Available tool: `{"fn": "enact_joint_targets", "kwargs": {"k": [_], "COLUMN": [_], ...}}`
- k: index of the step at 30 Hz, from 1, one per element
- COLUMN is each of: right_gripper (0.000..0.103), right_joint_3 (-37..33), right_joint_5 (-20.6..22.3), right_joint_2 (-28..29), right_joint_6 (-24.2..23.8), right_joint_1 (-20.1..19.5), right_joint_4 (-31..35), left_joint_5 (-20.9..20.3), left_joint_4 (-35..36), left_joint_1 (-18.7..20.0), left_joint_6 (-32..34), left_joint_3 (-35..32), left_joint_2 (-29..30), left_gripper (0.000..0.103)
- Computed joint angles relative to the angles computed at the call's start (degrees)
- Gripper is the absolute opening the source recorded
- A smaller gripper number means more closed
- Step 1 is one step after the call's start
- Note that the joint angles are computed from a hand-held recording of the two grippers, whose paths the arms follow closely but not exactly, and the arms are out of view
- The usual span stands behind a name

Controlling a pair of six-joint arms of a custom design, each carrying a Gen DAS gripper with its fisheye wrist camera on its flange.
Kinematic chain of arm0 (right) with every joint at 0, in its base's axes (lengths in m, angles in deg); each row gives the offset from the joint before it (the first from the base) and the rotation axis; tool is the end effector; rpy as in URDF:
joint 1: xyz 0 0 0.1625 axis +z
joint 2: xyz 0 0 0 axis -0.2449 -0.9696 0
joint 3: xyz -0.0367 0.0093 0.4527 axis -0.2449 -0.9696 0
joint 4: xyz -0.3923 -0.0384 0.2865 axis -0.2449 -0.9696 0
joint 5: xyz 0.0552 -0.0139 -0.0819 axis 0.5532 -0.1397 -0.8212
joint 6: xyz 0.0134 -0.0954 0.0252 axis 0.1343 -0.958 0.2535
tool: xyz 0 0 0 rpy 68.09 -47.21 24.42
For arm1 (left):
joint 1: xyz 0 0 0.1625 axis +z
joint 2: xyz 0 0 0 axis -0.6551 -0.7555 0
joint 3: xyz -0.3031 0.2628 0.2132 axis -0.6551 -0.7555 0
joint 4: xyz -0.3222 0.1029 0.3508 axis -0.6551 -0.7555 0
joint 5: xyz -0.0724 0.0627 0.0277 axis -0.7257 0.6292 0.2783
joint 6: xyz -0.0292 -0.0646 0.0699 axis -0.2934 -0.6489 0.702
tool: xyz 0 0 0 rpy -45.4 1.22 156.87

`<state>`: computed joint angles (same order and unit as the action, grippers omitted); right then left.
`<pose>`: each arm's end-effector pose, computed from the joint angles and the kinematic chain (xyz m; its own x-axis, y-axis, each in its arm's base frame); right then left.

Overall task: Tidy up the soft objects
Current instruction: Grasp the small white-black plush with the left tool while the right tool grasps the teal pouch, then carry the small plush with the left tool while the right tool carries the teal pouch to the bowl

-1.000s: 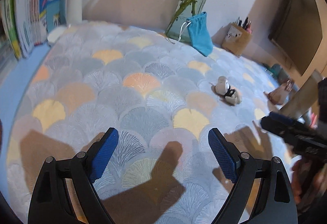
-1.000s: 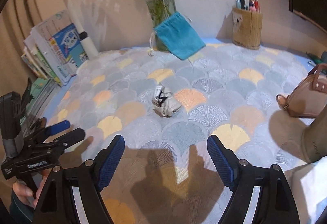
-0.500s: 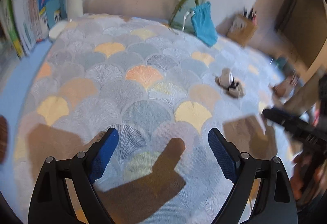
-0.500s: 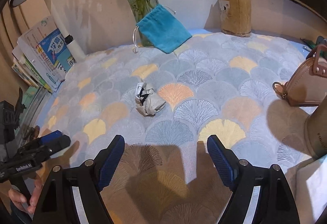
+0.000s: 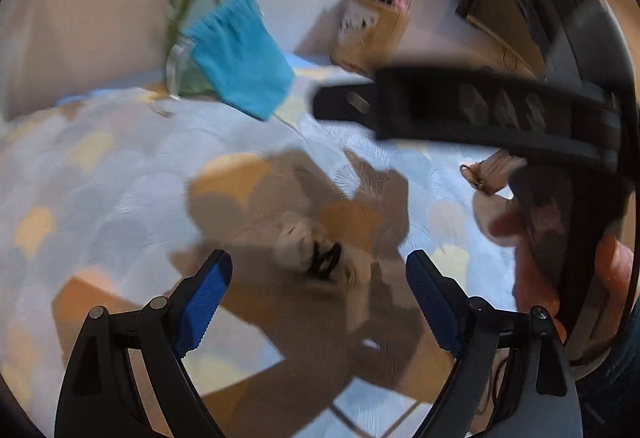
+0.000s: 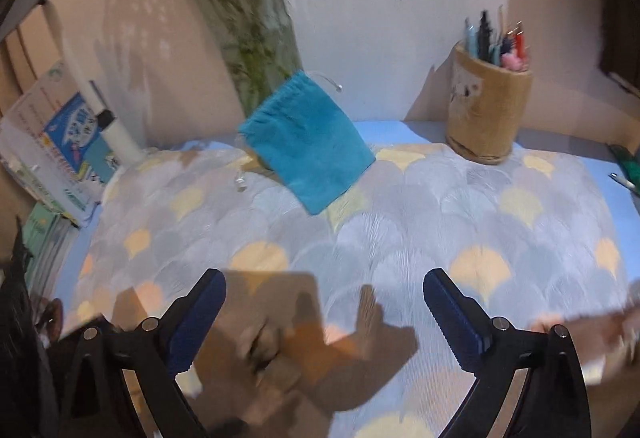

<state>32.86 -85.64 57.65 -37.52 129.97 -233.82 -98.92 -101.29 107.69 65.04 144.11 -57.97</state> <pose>0.4387 -0.6874 -0.0566 -0.6910 -0.5714 0.4428 -0.6919 0.7002 -0.1762 -0.0297 -0.5628 0.3139 -0.8515 0.0131 -0.5242 0.3334 0.7852 -0.5219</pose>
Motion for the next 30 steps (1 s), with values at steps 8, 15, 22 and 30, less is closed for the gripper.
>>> {"fn": "enact_joint_targets", "kwargs": {"k": [8,15,22,30], "right_gripper": [0.099,0.099,0.024,0.015], "right_joint_3": [-12.94,-23.98,-25.29,-11.18], "right_joint_5": [2.79,1.61,2.55,8.0], "right_joint_2": [8.84,16.85,18.11,9.15], "right_joint_6": [0.47,-0.17,-4.62,-1.1], "right_joint_1": [-2.24,-2.45,-1.91,-2.02], "right_joint_4": [5.46,7.13,7.01,3.27], "left_joint_5": [0.02,0.07,2.99,2.95], "left_joint_4": [-3.26,-8.39,-13.15,-17.4], "left_joint_1": [1.26,3.55,4.2,3.93], "left_joint_6": [4.8,-1.7,-4.52,-6.14], "left_joint_3": [-0.49,1.76,3.01,4.33], "left_joint_2": [2.78,-1.89,-4.02,-6.73], "left_gripper": [0.042,0.041,0.041,0.041]}}
